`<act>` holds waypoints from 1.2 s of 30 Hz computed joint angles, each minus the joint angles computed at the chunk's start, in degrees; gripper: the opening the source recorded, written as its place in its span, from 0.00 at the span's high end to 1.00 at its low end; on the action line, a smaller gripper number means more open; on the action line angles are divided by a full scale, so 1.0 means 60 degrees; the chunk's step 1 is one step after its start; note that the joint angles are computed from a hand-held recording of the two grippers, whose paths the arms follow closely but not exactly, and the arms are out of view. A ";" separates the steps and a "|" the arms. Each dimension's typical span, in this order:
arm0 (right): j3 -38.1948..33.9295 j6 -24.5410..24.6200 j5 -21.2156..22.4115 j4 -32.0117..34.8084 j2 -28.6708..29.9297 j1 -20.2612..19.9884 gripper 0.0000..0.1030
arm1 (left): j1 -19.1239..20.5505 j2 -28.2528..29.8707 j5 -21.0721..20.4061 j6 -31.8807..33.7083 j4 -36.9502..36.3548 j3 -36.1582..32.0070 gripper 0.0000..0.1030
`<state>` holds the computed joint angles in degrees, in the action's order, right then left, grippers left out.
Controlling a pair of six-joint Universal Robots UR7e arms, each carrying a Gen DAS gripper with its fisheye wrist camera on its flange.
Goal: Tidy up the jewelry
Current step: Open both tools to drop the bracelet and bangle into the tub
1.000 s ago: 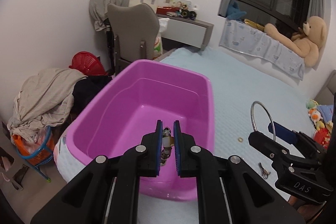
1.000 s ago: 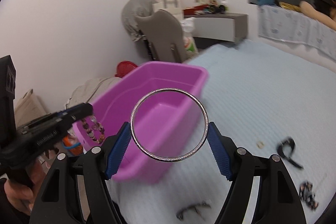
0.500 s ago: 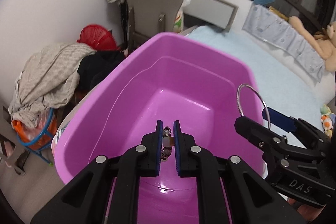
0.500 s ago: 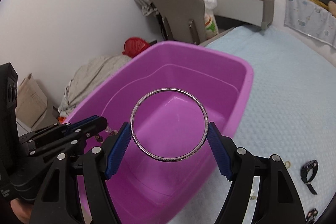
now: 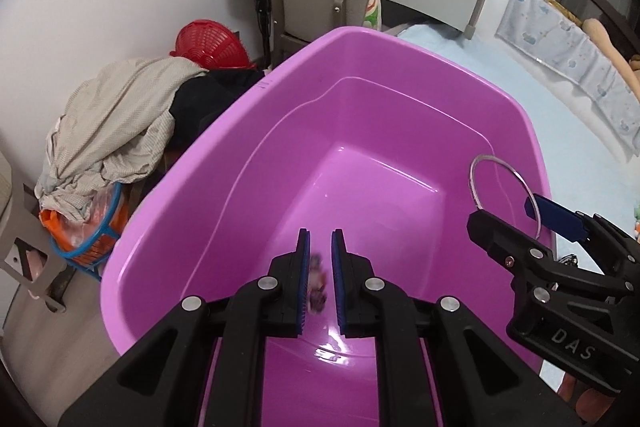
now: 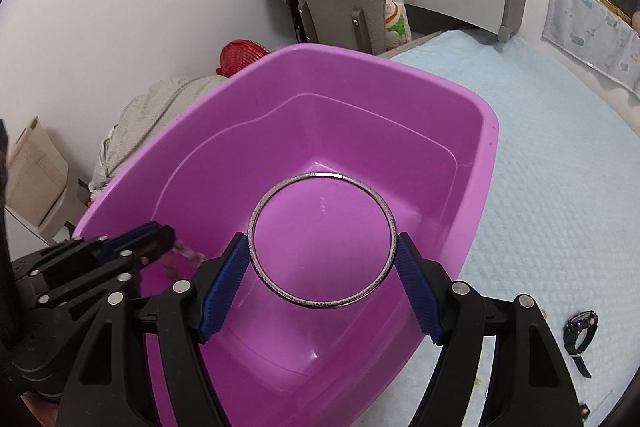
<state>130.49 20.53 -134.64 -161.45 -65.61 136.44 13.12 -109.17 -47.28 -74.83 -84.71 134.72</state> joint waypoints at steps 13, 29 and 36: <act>0.0016 0.0340 -0.0276 0.0383 -0.0151 0.0120 0.30 | -0.0334 -0.0126 0.0176 -0.0886 0.0953 -0.0167 0.36; 0.0183 0.0915 -0.0401 0.0601 -0.0609 0.0639 0.30 | -0.0975 -0.0359 0.0082 -0.1715 0.1895 -0.0341 0.35; 0.0711 0.1691 -0.0528 0.0692 -0.1220 0.1124 0.30 | -0.1862 -0.0482 -0.0152 -0.2449 0.2752 -0.0412 0.33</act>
<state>134.76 30.67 -137.80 -157.30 -72.93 143.19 1.95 -112.06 -48.18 -89.53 -68.20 132.24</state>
